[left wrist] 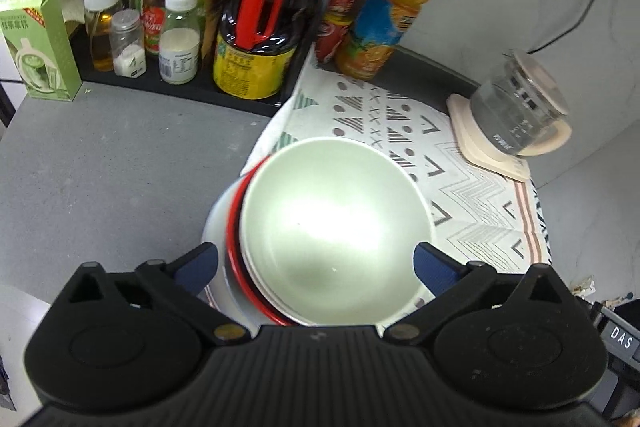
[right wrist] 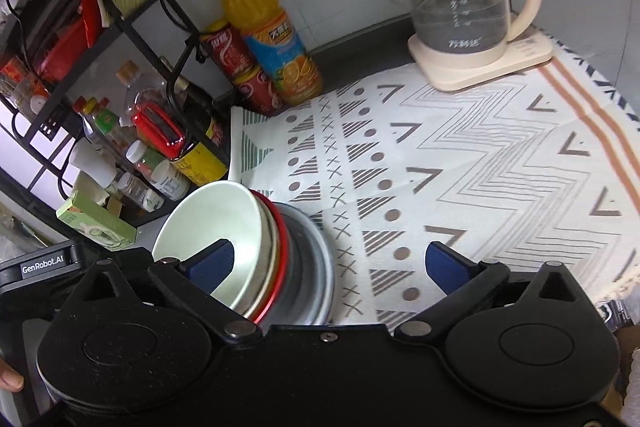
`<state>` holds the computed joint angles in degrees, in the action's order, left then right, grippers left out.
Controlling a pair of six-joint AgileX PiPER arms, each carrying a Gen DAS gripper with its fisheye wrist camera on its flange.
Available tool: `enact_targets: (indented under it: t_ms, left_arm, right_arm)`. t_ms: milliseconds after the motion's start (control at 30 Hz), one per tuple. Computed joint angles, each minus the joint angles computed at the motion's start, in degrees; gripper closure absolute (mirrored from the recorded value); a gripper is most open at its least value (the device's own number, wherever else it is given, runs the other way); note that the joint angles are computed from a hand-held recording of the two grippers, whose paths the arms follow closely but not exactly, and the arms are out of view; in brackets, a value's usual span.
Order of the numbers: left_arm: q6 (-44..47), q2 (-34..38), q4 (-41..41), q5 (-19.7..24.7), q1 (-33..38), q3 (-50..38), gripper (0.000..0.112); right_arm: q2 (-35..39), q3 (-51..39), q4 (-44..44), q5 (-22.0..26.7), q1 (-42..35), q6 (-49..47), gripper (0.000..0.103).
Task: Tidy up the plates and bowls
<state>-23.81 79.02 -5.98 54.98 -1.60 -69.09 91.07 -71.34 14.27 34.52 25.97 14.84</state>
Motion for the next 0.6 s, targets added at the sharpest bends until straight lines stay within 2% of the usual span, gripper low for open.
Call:
enact_targets:
  t_ms: [367, 600]
  left_arm:
    - [-9.35, -4.41, 7.66, 1.13, -9.09, -0.35, 0.009]
    - [-8.63, -6.55, 8.02, 2.19, -10.44, -1.63, 0.009]
  right_arm:
    - [-9.89, 6.12, -0.61, 0.96, -3.43, -2.48, 0.000]
    - [-14.84, 7.55, -10.92, 1.62, -2.28, 7.32, 0.000]
